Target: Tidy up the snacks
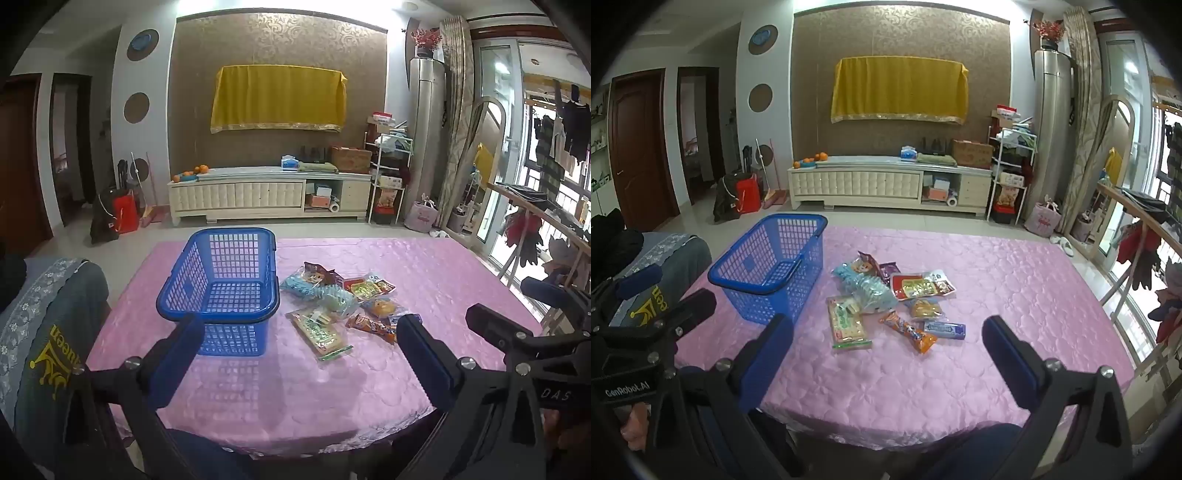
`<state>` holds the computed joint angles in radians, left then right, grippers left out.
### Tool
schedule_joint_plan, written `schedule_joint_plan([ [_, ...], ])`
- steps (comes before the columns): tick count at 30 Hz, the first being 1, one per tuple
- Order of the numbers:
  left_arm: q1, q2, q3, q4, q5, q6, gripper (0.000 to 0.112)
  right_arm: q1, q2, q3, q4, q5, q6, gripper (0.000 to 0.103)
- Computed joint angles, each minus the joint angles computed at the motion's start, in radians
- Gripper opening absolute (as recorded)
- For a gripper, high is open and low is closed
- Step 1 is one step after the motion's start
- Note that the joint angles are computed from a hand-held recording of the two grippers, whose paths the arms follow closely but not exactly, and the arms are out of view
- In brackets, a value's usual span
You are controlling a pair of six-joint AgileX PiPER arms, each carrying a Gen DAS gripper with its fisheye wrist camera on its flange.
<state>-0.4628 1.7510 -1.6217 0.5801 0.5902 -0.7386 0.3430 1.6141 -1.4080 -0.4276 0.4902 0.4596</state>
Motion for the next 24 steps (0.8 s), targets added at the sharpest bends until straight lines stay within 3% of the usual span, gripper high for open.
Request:
schedule_joint_plan([
  [8,-0.018,0.007,-0.005,0.065,0.020,-0.060,0.103,-0.004,-0.002,0.005,0.023,-0.011,-0.025,0.103],
  [13,-0.023,-0.014,0.005,0.032,0.028,-0.032,0.103,0.003,-0.001,0.007,0.003,-0.008,-0.008,0.103],
  [24,0.004,-0.016,0.032,0.031,-0.015,-0.045,0.103,0.015,-0.004,-0.002,0.006,0.003,-0.015,0.103],
])
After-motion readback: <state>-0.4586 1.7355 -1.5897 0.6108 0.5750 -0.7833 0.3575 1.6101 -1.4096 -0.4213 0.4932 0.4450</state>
